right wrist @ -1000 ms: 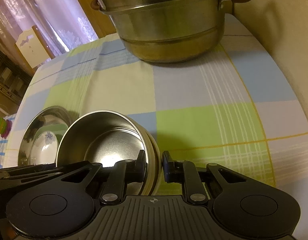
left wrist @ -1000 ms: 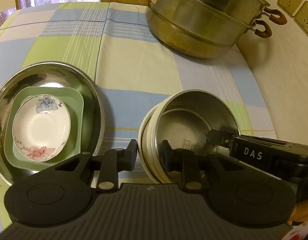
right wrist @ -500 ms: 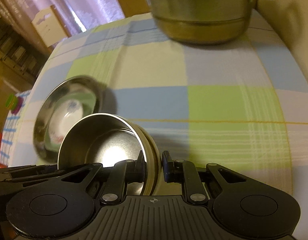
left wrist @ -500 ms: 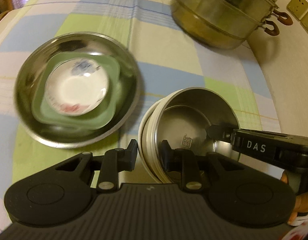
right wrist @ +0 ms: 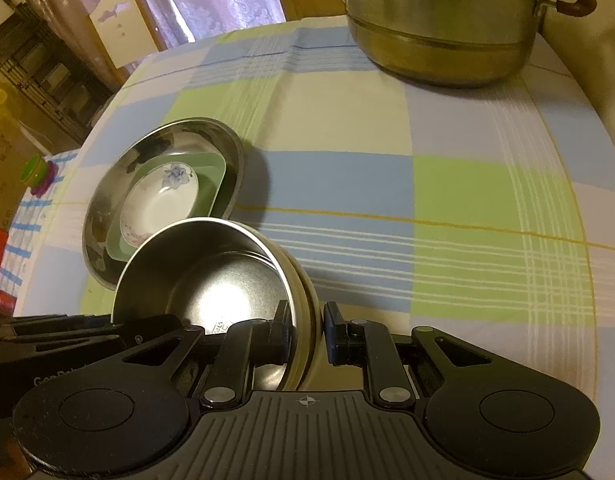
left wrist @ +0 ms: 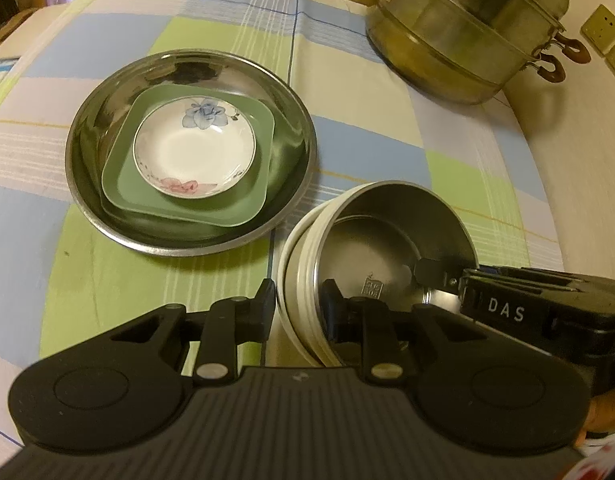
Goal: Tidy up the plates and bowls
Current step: 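Carry the bowl stack with the left gripper toward the steel plate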
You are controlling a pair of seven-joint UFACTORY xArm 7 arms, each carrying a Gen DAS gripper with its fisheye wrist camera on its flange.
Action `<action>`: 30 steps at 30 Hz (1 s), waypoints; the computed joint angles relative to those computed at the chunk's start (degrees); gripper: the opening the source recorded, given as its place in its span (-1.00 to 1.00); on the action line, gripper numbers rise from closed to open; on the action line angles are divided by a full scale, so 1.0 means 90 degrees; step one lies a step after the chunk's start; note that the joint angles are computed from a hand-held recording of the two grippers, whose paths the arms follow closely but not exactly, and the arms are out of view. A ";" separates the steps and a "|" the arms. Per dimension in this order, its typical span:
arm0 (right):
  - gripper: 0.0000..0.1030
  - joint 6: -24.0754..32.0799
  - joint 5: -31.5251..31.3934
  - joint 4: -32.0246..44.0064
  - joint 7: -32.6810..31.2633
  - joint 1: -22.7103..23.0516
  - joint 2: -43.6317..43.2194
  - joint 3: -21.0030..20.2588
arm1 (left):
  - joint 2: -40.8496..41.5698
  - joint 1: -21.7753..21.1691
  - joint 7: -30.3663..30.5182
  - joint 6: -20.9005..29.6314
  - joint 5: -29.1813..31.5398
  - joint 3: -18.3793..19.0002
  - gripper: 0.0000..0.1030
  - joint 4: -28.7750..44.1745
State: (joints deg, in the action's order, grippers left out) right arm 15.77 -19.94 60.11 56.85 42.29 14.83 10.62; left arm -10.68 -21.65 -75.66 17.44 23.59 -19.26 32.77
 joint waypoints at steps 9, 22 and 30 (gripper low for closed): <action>-0.67 0.0231 -0.0911 0.0097 0.1050 0.0346 0.0003 -0.0302 | 0.0141 0.0088 -0.0548 0.0454 0.1151 -0.0206 -0.51 0.0256; -0.67 0.0124 -0.1330 0.0021 0.1786 0.0266 -0.0033 -0.0245 | 0.0166 -0.0125 -0.0643 0.0358 0.1500 0.0031 -0.57 0.0245; -0.67 -0.0332 -0.1884 -0.0225 0.2713 0.0372 -0.0109 -0.0471 | 0.0040 0.0060 -0.0305 -0.0396 0.0929 0.0123 -0.53 -0.0126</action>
State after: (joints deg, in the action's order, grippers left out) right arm 12.78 -36.90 58.09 81.26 45.63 13.85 6.38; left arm -10.31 -21.11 -78.41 13.88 31.96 -18.16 31.64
